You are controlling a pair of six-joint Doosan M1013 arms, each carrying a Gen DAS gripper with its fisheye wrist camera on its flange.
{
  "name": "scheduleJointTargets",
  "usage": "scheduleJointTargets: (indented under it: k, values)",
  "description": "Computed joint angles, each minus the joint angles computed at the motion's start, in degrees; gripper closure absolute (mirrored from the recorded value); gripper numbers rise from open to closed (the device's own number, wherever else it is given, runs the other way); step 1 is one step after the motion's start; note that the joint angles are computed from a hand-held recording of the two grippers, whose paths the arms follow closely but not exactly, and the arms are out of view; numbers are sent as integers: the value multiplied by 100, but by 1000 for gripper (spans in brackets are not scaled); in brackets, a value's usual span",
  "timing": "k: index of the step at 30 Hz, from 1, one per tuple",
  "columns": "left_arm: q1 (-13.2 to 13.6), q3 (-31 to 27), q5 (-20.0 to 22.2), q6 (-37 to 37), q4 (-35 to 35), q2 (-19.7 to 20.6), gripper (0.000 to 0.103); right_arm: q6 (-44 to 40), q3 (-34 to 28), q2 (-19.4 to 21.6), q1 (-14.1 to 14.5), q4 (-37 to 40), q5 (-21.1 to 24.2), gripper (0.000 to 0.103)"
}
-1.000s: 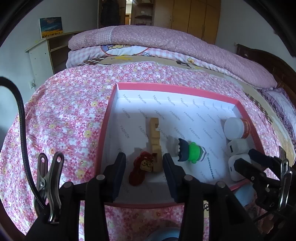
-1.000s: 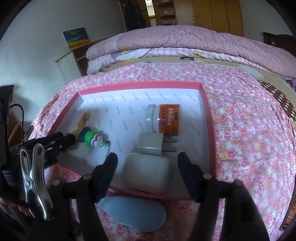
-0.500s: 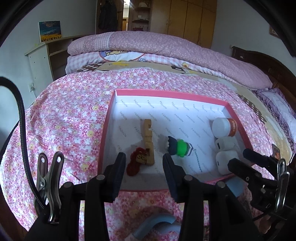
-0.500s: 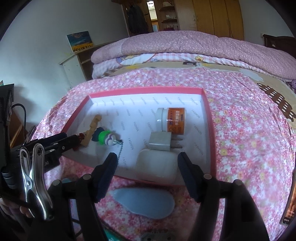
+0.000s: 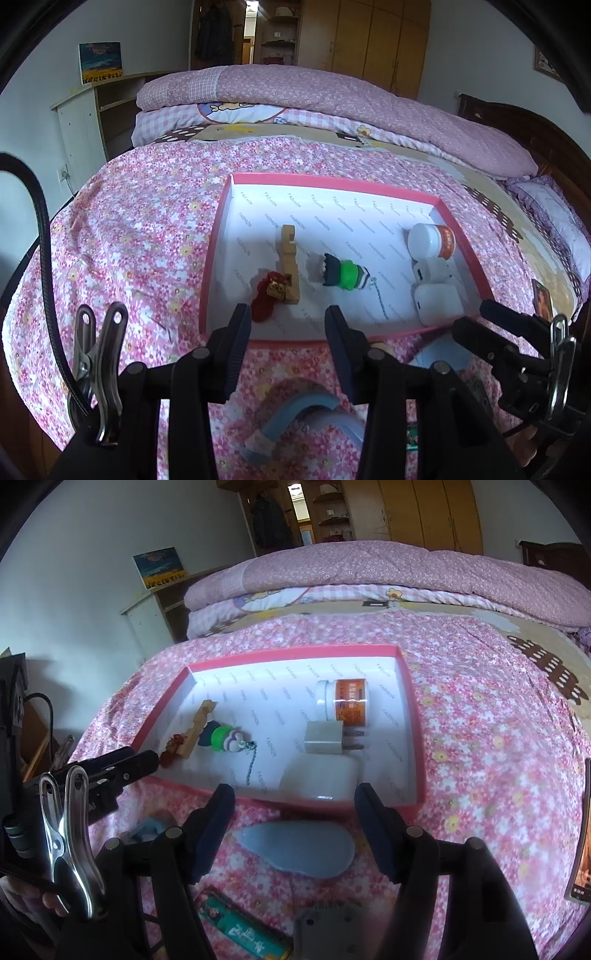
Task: Organize rigid objects
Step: 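Withdraw both grippers from the tray toward the curved plastic hooks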
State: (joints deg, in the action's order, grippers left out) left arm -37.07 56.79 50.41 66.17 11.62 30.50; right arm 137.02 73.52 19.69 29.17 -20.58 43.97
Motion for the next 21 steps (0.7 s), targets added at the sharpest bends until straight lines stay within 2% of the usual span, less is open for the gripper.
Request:
scheduleJointTargets:
  k: [21]
  values:
    - [10,777,-151,-444,131,-486,59,142,460,-329,103,92,-9,34]
